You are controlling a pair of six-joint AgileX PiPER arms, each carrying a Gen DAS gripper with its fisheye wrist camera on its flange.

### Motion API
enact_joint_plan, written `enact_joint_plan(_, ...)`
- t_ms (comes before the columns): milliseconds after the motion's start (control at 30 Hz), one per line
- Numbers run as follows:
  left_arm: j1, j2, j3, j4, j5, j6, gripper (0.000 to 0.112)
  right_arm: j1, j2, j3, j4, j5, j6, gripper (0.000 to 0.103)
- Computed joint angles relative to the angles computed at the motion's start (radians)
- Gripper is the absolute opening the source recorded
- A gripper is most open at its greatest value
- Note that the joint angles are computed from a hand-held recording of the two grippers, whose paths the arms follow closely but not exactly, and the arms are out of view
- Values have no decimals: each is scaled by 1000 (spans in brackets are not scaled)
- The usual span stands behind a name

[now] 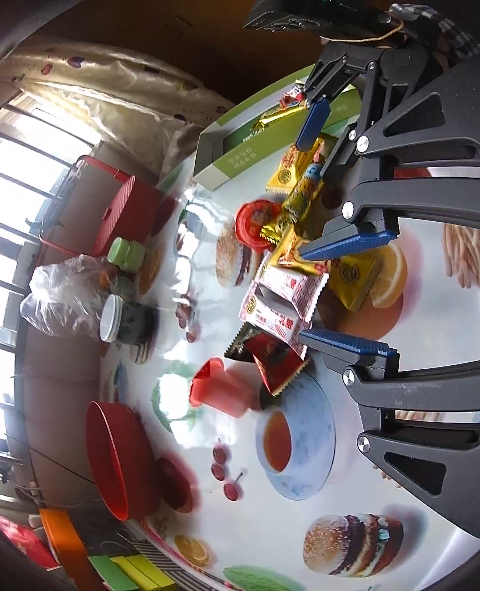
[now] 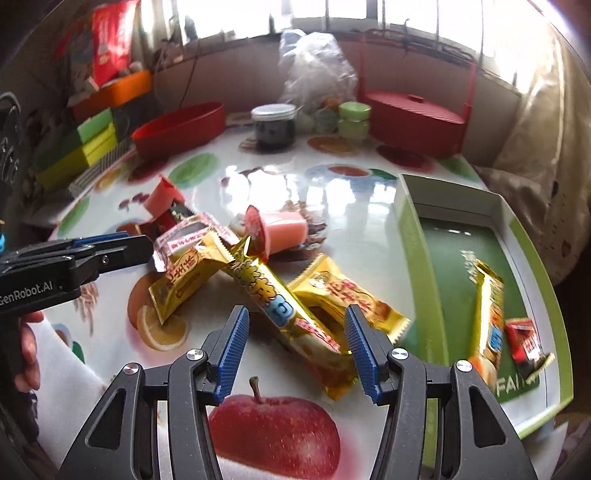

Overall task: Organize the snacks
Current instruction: 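Grasp a yellow peanut-candy packet with the left tool while the right tool grasps a yellow bar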

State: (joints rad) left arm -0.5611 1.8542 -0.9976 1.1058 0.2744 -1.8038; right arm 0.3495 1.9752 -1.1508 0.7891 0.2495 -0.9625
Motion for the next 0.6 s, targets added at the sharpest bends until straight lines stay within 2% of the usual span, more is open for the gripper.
enact_joint_plan(233, 15, 22, -6, -9, -43, 29, 40, 21, 54, -62, -156, 27, 127, 54)
enact_joint_plan(300, 14, 32, -18, -52, -49, 83, 40, 17, 54, -61, -130, 31, 102, 54)
enact_joint_plan(433, 8, 53, -39, -105, -56, 148, 40, 9, 50, -53, -89, 31, 72, 39)
enact_joint_plan(600, 6, 84, -64, -192, -62, 249, 40, 3, 34, -24, -9, 32, -7, 32)
